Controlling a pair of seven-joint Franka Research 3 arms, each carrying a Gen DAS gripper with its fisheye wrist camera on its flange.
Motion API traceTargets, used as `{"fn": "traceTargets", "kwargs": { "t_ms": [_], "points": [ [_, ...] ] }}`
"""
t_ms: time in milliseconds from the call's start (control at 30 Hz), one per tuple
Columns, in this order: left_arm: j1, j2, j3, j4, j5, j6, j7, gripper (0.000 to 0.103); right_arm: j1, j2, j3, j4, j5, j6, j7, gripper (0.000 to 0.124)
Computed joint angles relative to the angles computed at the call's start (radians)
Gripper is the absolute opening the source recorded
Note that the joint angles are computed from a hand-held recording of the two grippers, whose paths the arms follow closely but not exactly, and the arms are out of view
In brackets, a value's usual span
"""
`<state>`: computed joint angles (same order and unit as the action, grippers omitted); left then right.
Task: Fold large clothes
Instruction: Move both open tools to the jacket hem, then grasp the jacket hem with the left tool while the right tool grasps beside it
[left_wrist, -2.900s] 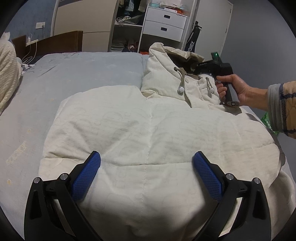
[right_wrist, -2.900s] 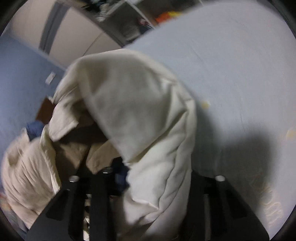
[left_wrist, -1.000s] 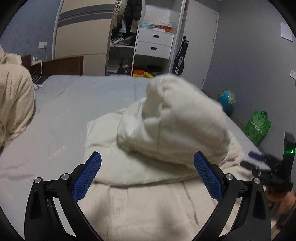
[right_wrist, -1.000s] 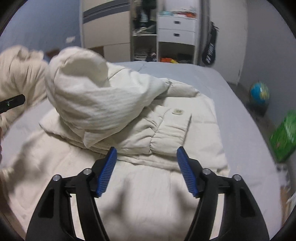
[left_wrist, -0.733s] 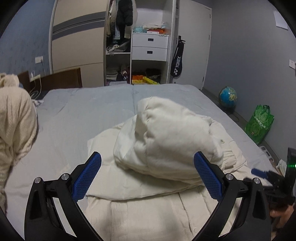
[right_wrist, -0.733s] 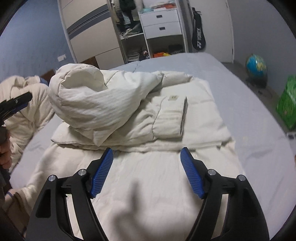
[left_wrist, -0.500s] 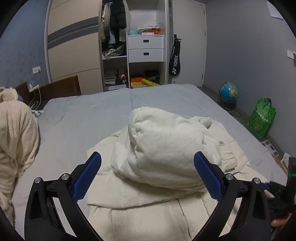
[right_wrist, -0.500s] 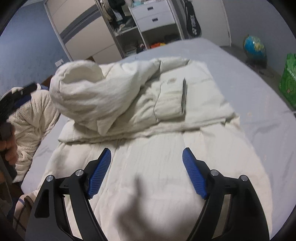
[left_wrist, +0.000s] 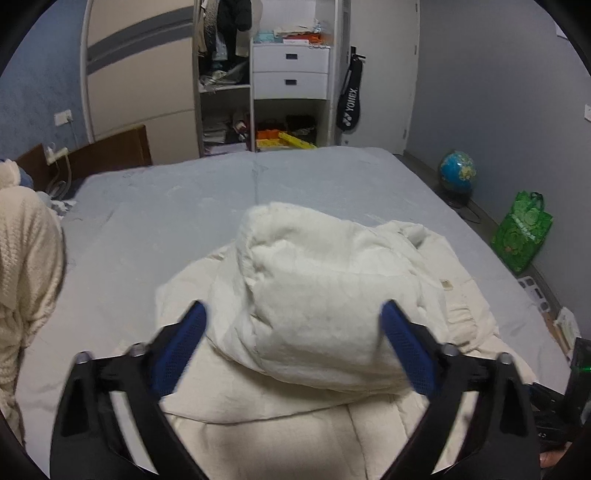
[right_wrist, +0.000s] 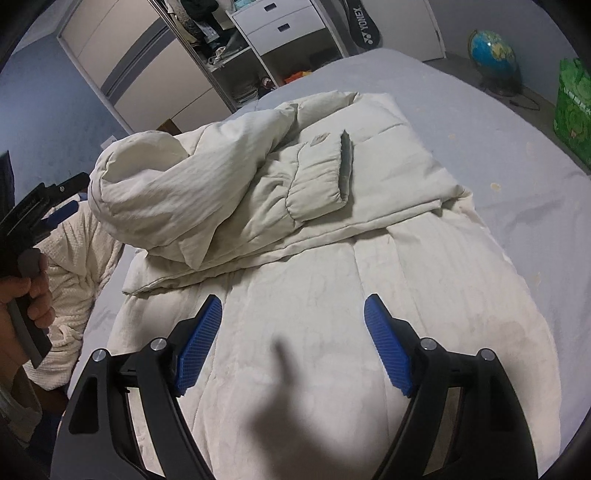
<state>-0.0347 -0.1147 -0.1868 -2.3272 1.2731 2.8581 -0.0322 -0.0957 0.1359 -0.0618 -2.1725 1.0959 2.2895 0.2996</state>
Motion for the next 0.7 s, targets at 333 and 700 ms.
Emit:
{"fn": "traceTargets", "kwargs": {
  "t_ms": [333,700],
  "points": [
    [0.044,-0.024,0.010,-0.072,0.058,0.158,-0.089,0.002,-0.021,0.031,-0.009,0.053,-0.058,-0.211,0.155,0.076],
    [0.047,-0.061,0.007,-0.112,0.001,0.164,-0.050,0.001,-0.026,0.205,0.058,0.260,0.088,-0.425,0.666,0.075]
  ]
}}
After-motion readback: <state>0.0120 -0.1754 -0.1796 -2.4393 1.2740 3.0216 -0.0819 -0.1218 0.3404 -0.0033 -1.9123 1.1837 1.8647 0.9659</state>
